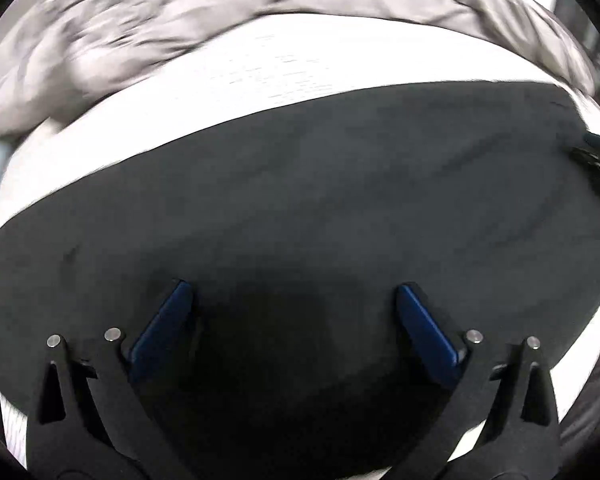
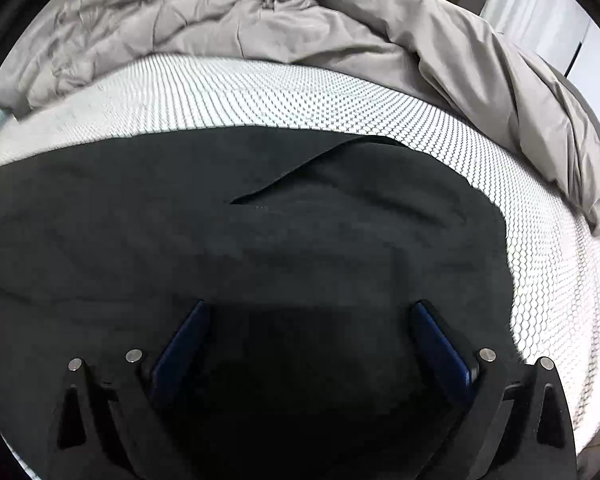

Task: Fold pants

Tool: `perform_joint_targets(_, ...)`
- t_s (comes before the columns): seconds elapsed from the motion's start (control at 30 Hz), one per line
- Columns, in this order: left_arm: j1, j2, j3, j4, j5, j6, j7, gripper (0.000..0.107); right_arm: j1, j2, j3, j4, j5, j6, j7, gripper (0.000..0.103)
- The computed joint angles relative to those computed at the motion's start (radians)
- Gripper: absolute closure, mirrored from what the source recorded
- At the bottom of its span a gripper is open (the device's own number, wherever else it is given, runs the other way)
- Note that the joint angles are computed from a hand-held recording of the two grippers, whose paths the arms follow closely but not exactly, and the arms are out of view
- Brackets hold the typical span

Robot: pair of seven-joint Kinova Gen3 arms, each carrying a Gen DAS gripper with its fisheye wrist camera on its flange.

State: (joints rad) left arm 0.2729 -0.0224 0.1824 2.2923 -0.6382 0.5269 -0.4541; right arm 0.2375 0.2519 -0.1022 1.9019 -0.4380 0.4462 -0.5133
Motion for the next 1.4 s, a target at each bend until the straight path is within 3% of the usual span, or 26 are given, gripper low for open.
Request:
perform_joint_targets(0.1,0.041,-0.111,-0.052,0.065,0.037,0.008,-0.008,0.007,0.086,-0.046,-0.089,0.037,-0.092,0.01,0.122,0.002)
perform_joint_targets(0.2,0.095,-0.208,-0.082,0.11,0.045,0.032,-0.012,0.007,0.207,-0.082,-0.215,0.053,-0.202,0.127,0.244,0.002)
perform_joint_targets(0.27,0.112,-0.226,-0.114,0.128,0.075,0.014,-0.044,0.012,0.222,-0.095,-0.247,0.075,-0.28,0.189,0.325,0.002)
perform_joint_targets(0.37,0.081,-0.21,-0.151,0.163,0.065,-0.027,-0.078,0.032,0.119,-0.106,-0.218,0.115,-0.317,0.231,0.363,0.002)
perform_joint_targets(0.5,0.054,-0.299,-0.182,0.202,0.13,-0.013,-0.196,0.058,-0.066,-0.099,-0.173,0.162,-0.179,0.106,0.263,0.002)
perform_joint_targets(0.63,-0.066,-0.422,-0.165,0.255,0.162,0.054,-0.271,0.062,-0.175,-0.104,-0.049,0.16,-0.035,-0.002,0.115,0.002)
perform_joint_targets(0.7,-0.095,-0.476,-0.195,0.271,0.214,0.052,-0.332,0.063,-0.166,-0.093,-0.019,0.134,0.014,-0.014,0.04,0.001)
perform_joint_targets(0.8,-0.092,-0.563,-0.216,0.266,0.263,0.086,-0.406,0.063,-0.11,-0.081,-0.028,0.088,-0.018,0.052,0.015,0.002)
perform_joint_targets(0.87,-0.074,-0.554,-0.234,0.251,0.279,0.056,-0.429,0.063,-0.086,-0.087,-0.054,0.082,-0.091,0.081,0.072,0.002)
perform_joint_targets(0.93,-0.075,-0.496,-0.209,0.224,0.321,0.009,-0.45,0.063,-0.044,-0.092,-0.107,0.076,-0.164,0.142,0.153,0.002)
perform_joint_targets(1.0,-0.149,-0.423,-0.134,0.205,0.361,-0.027,-0.47,0.063,-0.074,-0.112,-0.114,0.1,-0.23,0.173,0.215,0.002)
perform_joint_targets(1.1,-0.288,-0.284,-0.006,0.173,0.444,-0.149,-0.551,0.063,-0.173,-0.095,-0.104,0.097,-0.244,0.212,0.207,0.002)
perform_joint_targets(1.17,-0.372,-0.192,0.087,0.143,0.433,-0.184,-0.564,0.063,-0.233,-0.087,-0.111,0.101,-0.215,0.189,0.161,0.003)
perform_joint_targets(1.23,-0.416,-0.135,0.153,0.116,0.363,-0.165,-0.517,0.062,-0.286,-0.085,-0.134,0.103,-0.145,0.161,0.085,0.003)
perform_joint_targets(1.3,-0.411,-0.132,0.144,0.122,0.331,-0.187,-0.474,0.063,-0.356,-0.062,-0.123,0.096,-0.064,0.137,0.026,0.003)
perform_joint_targets(1.4,-0.339,-0.193,0.026,0.181,0.32,-0.223,-0.465,0.072,-0.355,-0.055,-0.105,0.094,0.012,0.108,-0.018,0.003)
